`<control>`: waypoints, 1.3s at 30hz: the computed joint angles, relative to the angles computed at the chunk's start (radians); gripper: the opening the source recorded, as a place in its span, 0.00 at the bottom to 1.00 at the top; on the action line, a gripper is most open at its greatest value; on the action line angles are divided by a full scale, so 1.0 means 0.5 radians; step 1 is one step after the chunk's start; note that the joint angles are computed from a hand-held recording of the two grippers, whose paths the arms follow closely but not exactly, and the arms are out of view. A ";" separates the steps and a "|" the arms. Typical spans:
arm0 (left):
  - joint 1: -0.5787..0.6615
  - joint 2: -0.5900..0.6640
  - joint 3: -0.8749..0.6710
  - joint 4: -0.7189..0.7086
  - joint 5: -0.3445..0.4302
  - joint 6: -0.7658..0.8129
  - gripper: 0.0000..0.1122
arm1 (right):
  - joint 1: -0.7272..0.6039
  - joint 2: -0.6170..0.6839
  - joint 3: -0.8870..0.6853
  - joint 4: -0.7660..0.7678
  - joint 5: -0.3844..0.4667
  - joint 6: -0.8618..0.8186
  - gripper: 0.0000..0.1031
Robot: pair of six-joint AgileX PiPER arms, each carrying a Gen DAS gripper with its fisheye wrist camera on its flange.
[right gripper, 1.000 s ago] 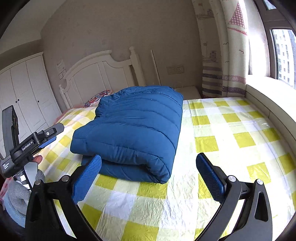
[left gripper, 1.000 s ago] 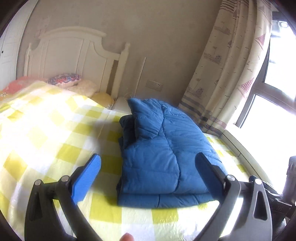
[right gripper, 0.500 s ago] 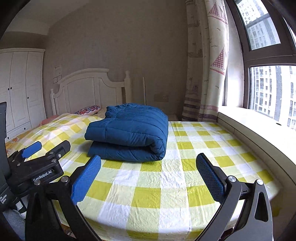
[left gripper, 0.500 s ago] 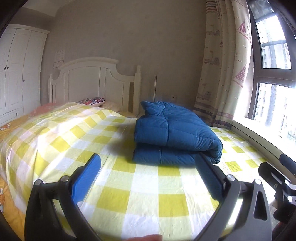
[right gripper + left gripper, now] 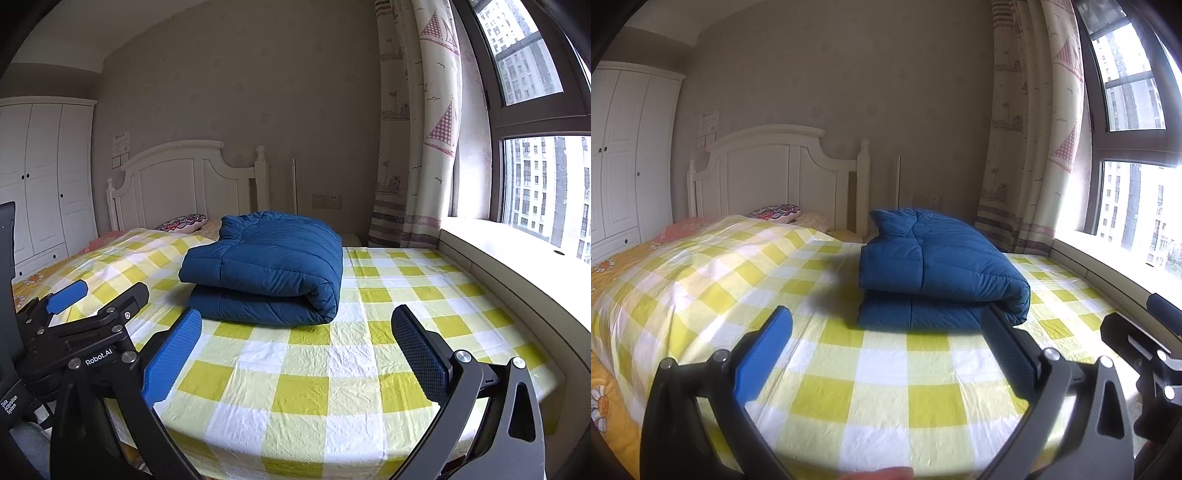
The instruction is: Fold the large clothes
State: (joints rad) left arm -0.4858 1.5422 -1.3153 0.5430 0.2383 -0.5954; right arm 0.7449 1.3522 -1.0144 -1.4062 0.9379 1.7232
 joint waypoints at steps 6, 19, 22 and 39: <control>-0.008 -0.002 0.005 0.035 0.002 -0.034 0.90 | -0.004 0.006 0.000 0.007 -0.007 0.011 0.96; 0.000 -0.004 0.018 0.005 0.004 0.002 0.90 | -0.002 0.006 0.001 0.008 -0.007 0.011 0.96; 0.000 -0.008 0.023 0.008 0.001 0.003 0.90 | 0.005 0.008 0.011 0.003 -0.003 0.025 0.96; 0.153 0.262 -0.384 -0.742 0.345 0.813 0.90 | -0.214 -0.018 -0.006 0.084 -0.167 -0.127 0.96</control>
